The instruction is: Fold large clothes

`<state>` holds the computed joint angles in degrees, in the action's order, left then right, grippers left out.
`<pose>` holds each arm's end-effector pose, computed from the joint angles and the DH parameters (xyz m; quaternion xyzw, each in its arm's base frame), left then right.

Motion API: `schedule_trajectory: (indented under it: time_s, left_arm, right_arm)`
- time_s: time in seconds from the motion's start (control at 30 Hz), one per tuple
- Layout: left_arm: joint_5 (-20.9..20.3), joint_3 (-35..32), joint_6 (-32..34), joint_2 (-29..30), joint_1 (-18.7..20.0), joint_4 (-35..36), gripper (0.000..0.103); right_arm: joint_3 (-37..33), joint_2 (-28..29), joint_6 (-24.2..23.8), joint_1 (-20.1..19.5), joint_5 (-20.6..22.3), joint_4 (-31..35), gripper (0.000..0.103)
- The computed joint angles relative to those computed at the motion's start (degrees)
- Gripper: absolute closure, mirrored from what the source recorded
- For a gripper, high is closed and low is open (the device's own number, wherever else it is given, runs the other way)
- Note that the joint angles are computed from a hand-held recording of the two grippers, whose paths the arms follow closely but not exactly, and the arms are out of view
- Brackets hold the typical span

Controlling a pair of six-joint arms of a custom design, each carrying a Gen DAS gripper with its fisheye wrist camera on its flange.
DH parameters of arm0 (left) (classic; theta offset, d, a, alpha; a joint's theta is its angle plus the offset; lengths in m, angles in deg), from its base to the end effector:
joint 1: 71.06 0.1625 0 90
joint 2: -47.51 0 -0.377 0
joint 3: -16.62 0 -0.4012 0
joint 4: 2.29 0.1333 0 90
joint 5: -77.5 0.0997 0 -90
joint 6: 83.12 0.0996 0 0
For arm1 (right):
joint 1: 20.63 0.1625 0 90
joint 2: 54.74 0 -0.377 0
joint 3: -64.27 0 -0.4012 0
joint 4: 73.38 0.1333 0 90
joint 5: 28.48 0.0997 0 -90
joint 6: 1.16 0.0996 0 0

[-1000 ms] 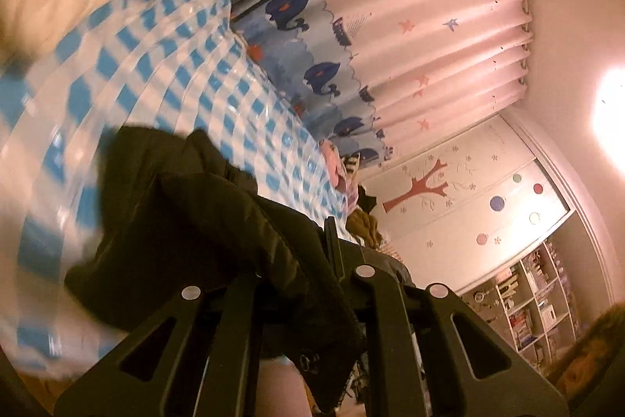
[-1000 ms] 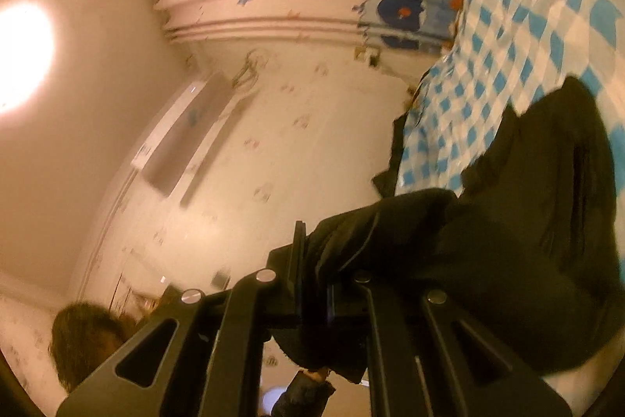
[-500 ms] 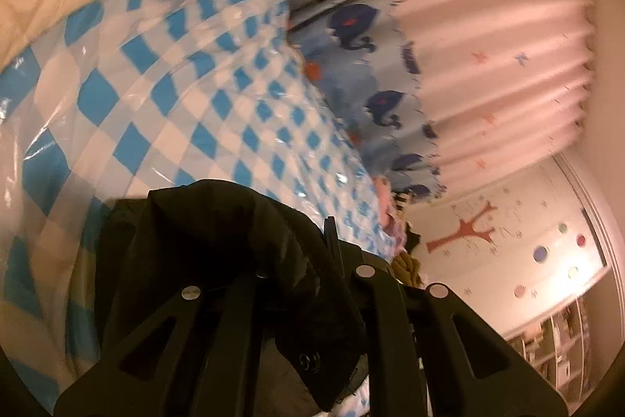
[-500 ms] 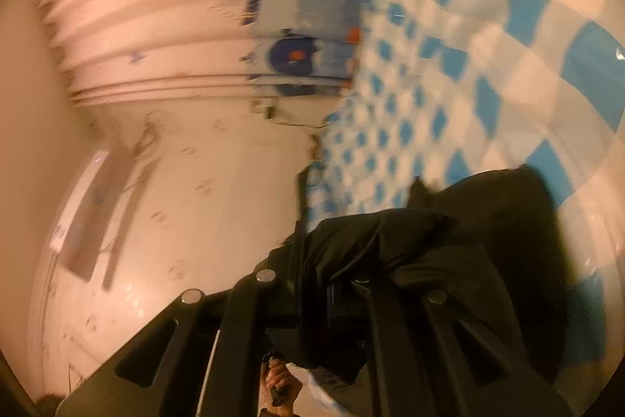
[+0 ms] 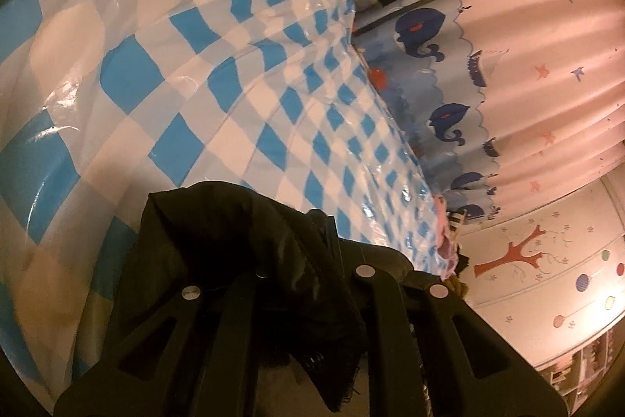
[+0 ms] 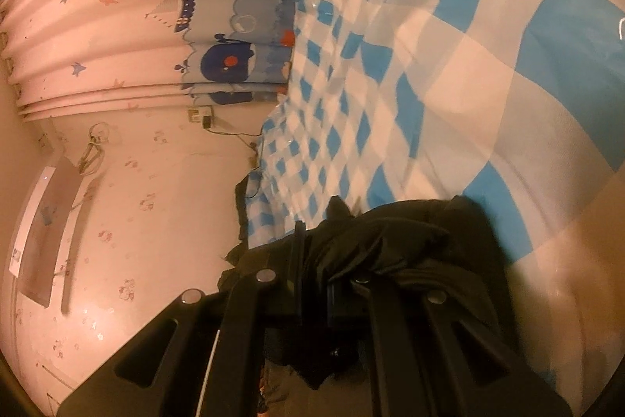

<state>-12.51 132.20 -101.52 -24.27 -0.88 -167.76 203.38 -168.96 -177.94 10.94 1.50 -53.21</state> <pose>-0.0593 -0.5575 0.2105 -0.0119 -0.9620 0.2578 0.0894 -0.0332 -0.2781 0.2318 0.2459 0.7851 -0.5074 0.2562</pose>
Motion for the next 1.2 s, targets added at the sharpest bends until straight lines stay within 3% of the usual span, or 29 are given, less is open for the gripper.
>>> schedule_trajectory:
  time_s: [0.33, 0.57, 0.83, 1.0, 1.13, 1.2]
  left_arm:
    - [5.42, 1.1, 2.79, 1.35, -1.27, -2.22, 0.094]
    - [6.12, -2.28, -0.79, 4.45, 0.33, 1.11, 0.093]
    - [7.56, -3.5, -1.86, 6.05, 0.31, 1.14, 0.093]
    - [5.11, -2.46, -1.14, 4.62, 0.0, -3.68, 0.093]
    - [7.59, -5.53, -1.22, 7.76, 0.52, 0.4, 0.092]
    - [6.92, -8.3, -2.86, 9.95, 1.92, 5.93, 0.092]
  right_arm:
    - [-0.75, 3.62, 1.47, 0.61, 2.29, -3.05, 0.093]
    - [-2.49, 4.45, 7.18, 4.01, 7.98, -5.33, 0.093]
    - [-4.32, 3.91, 9.06, 7.5, 12.35, -5.3, 0.091]
    - [-3.34, -1.12, 11.86, 9.11, 9.29, -8.29, 0.089]
    - [-6.2, 4.47, 14.96, 11.72, 14.06, -9.88, 0.083]
    - [-7.34, 8.44, 16.36, 11.37, 14.5, -10.33, 0.083]
